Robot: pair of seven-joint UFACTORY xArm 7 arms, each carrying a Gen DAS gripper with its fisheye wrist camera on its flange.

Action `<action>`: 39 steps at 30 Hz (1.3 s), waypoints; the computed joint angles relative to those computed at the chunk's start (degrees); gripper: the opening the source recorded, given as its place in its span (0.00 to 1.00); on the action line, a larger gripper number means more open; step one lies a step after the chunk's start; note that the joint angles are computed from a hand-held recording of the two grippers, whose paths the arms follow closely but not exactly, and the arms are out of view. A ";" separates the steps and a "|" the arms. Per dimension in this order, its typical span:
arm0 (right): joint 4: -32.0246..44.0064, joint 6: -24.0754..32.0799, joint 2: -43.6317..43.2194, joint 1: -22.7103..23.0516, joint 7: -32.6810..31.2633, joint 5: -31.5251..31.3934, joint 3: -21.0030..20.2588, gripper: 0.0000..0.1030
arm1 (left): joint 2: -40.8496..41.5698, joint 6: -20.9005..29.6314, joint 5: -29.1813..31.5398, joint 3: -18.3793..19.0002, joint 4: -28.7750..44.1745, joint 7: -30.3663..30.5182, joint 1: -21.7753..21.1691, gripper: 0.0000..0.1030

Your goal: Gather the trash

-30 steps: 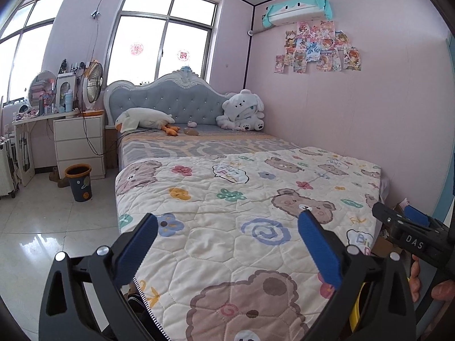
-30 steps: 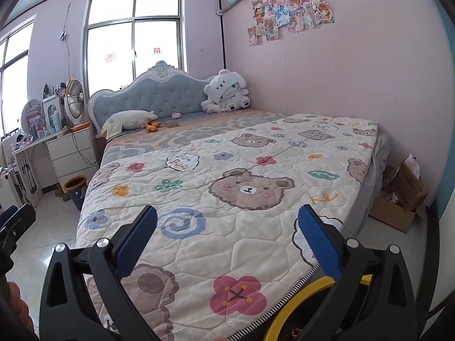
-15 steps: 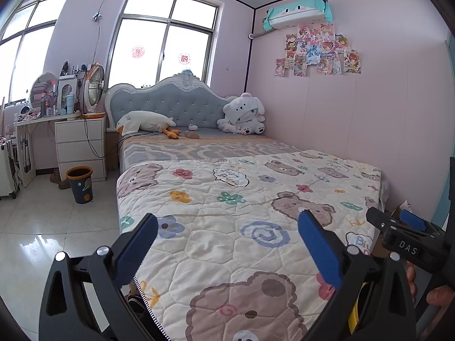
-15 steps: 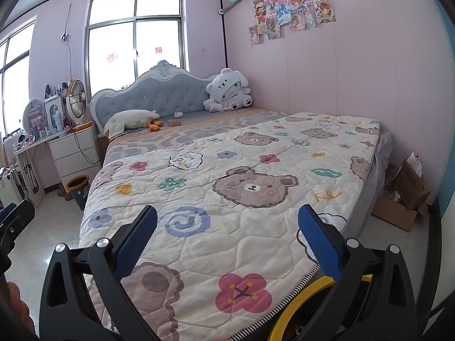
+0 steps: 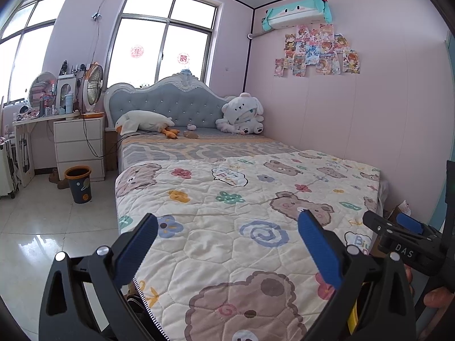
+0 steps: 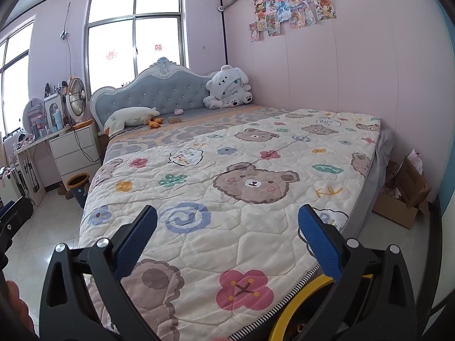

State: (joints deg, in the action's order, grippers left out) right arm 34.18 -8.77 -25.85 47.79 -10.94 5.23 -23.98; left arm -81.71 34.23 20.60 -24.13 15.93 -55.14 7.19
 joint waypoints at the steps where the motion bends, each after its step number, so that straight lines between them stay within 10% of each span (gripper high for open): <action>1: 0.01 0.03 -0.03 -0.06 0.04 0.00 0.04 0.92 | -0.03 0.06 0.02 -0.06 0.01 -0.05 0.02 0.92; 39: -0.77 -0.03 0.87 0.37 0.21 0.65 -0.62 0.92 | 0.44 0.15 0.04 -0.39 0.08 -0.66 -0.45 0.92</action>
State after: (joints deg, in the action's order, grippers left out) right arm 33.41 -8.80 -24.98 48.17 -10.72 5.89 -24.60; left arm -81.28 34.39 20.64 -24.51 16.01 -55.80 6.73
